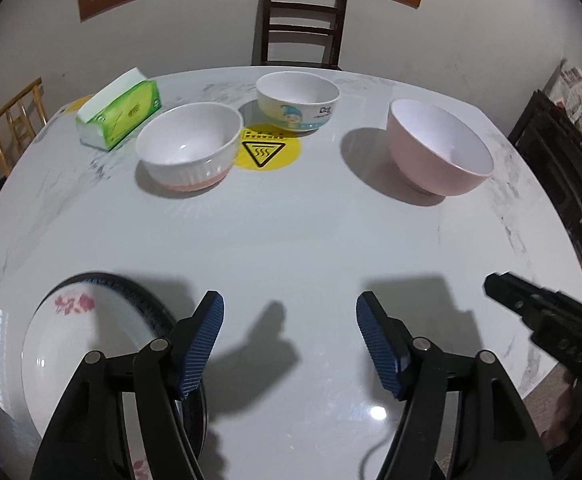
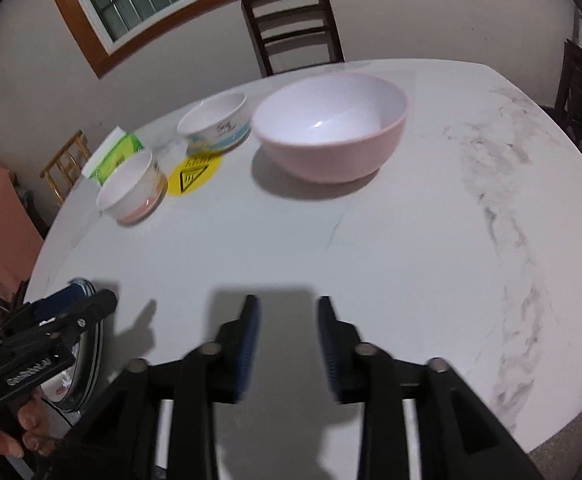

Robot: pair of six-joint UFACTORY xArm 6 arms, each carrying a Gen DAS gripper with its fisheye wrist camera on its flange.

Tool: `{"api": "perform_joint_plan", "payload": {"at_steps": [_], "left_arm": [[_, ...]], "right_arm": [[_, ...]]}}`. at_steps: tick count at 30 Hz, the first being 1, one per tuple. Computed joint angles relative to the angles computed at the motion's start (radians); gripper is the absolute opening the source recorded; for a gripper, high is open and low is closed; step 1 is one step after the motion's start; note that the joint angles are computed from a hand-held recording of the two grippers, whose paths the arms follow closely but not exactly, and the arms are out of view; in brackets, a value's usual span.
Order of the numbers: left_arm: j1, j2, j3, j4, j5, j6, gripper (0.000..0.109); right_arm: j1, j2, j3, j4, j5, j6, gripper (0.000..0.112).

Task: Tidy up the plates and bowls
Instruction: 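Move both grippers to the large pink bowl and grasp its rim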

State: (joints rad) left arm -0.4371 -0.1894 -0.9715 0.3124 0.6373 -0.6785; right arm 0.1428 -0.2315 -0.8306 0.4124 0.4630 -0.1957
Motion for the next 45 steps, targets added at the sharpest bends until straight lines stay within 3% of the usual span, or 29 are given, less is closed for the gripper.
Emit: {"api": "perform_joint_plan", "payload": {"at_steps": [4, 9, 12, 18, 23, 26, 30, 32, 39, 45], "left_arm": [[-0.001, 0.045, -0.048, -0.002, 0.017, 0.000, 0.066], [0.003, 0.111, -0.127, -0.051, 0.042, 0.024, 0.067], [0.002, 0.151, -0.181, -0.063, 0.057, 0.031, 0.067], [0.008, 0.238, -0.312, -0.204, 0.082, 0.124, 0.067], [-0.001, 0.305, -0.401, -0.171, 0.067, 0.068, 0.067], [-0.003, 0.364, -0.476, -0.236, 0.081, 0.098, 0.066], [-0.009, 0.418, -0.557, -0.240, 0.065, 0.109, 0.066], [-0.006, 0.447, -0.599, -0.253, 0.059, 0.119, 0.066], [0.014, 0.569, -0.778, -0.321, 0.157, 0.113, 0.064], [0.029, 0.676, -0.911, -0.378, 0.215, 0.133, 0.064]], "right_arm": [[-0.039, -0.002, 0.003, 0.060, -0.042, -0.060, 0.048], [-0.079, 0.011, -0.021, 0.023, -0.050, -0.069, 0.048], [-0.103, 0.034, -0.060, 0.026, -0.022, -0.078, 0.048], [-0.148, 0.111, -0.182, 0.009, 0.052, -0.029, 0.048], [-0.154, 0.158, -0.233, -0.002, 0.044, -0.030, 0.048], [-0.167, 0.200, -0.278, 0.026, 0.089, -0.020, 0.048], [-0.166, 0.221, -0.306, 0.023, 0.050, -0.020, 0.048], [-0.173, 0.254, -0.358, 0.042, 0.076, -0.027, 0.048], [-0.185, 0.397, -0.554, -0.072, 0.175, 0.089, 0.048], [-0.186, 0.504, -0.675, -0.089, 0.215, 0.137, 0.048]]}}
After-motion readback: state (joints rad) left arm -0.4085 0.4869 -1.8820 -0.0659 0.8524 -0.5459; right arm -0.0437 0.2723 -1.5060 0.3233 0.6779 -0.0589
